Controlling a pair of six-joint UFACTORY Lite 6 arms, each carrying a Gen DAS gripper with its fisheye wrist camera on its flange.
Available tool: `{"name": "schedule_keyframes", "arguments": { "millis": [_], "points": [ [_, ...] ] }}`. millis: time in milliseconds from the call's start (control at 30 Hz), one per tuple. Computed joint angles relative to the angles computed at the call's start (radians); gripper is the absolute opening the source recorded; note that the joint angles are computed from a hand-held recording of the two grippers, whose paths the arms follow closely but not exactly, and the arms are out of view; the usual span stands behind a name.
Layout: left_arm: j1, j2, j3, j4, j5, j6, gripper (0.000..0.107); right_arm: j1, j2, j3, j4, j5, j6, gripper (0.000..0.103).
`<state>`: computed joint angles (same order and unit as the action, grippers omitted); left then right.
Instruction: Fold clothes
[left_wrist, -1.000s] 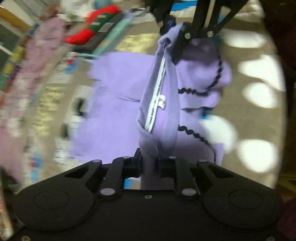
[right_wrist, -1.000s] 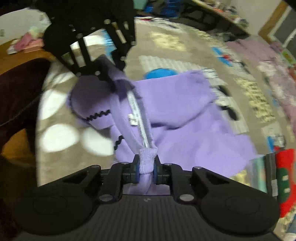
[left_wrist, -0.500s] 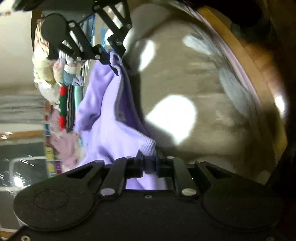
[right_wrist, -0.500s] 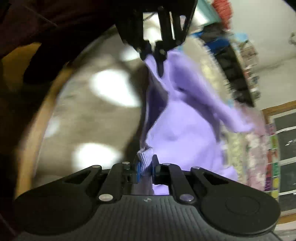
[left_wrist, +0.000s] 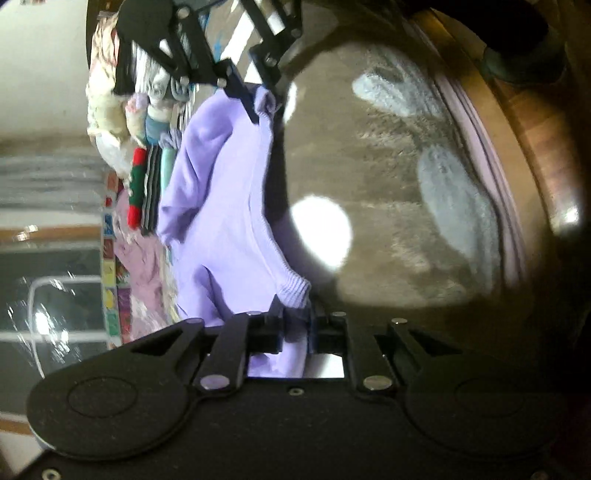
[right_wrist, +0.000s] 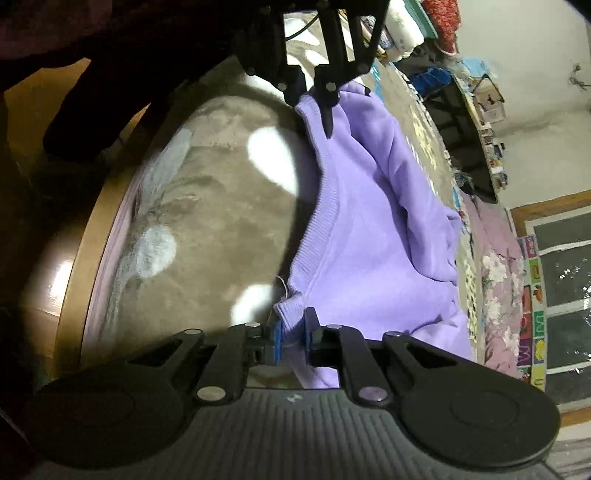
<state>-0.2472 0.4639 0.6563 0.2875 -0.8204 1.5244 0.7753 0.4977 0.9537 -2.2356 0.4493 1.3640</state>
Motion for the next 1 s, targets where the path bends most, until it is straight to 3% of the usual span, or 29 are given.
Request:
{"name": "schedule_keyframes", "arguments": {
  "millis": [133,233,300,433,500,600,700,767,833,900,933,1000],
  "points": [
    [-0.011,-0.112,-0.011,0.016,0.179,-0.147,0.018,0.011,-0.044,-0.047,0.017,-0.002,0.055,0.026],
    [-0.010,-0.187,0.051,0.206,0.399,-0.442,0.033,-0.017,-0.136,-0.088,0.034,-0.101,0.091,0.030],
    [-0.022,-0.249,0.067,0.322,0.510,-0.652,0.038,-0.056,-0.182,-0.108,-0.090,-0.174,0.246,0.030],
    [-0.046,-0.296,0.097,0.452,0.517,-1.070,0.036,-0.138,-0.269,-0.062,-0.275,-0.366,0.665,0.030],
    [-0.089,-0.240,0.193,0.459,0.544,-1.280,0.035,-0.154,-0.270,-0.029,-0.346,-0.353,0.874,0.030],
    [-0.138,-0.131,0.335,0.422,0.589,-1.543,0.035,-0.162,-0.179,0.044,-0.529,-0.234,1.188,0.030],
    [-0.167,-0.002,0.442,0.125,0.626,-1.539,0.035,-0.147,-0.062,0.112,-0.519,-0.115,1.289,0.030],
    [-0.183,0.086,0.476,-0.084,0.630,-1.403,0.035,-0.127,0.020,0.151,-0.457,-0.059,1.298,0.030],
    [-0.209,0.106,0.395,-0.269,0.505,-1.194,0.036,-0.106,0.120,0.191,-0.391,-0.104,1.230,0.033],
    [-0.263,0.086,0.277,-0.418,0.320,-0.985,0.035,-0.058,0.128,0.130,-0.327,-0.017,1.152,0.033],
    [-0.288,0.079,0.253,-0.498,0.282,-0.922,0.035,-0.032,0.120,0.083,-0.319,0.056,1.147,0.033],
    [-0.302,0.054,0.228,-0.534,0.292,-0.915,0.035,-0.017,0.092,0.034,-0.309,0.090,1.176,0.033]
  ]
}}
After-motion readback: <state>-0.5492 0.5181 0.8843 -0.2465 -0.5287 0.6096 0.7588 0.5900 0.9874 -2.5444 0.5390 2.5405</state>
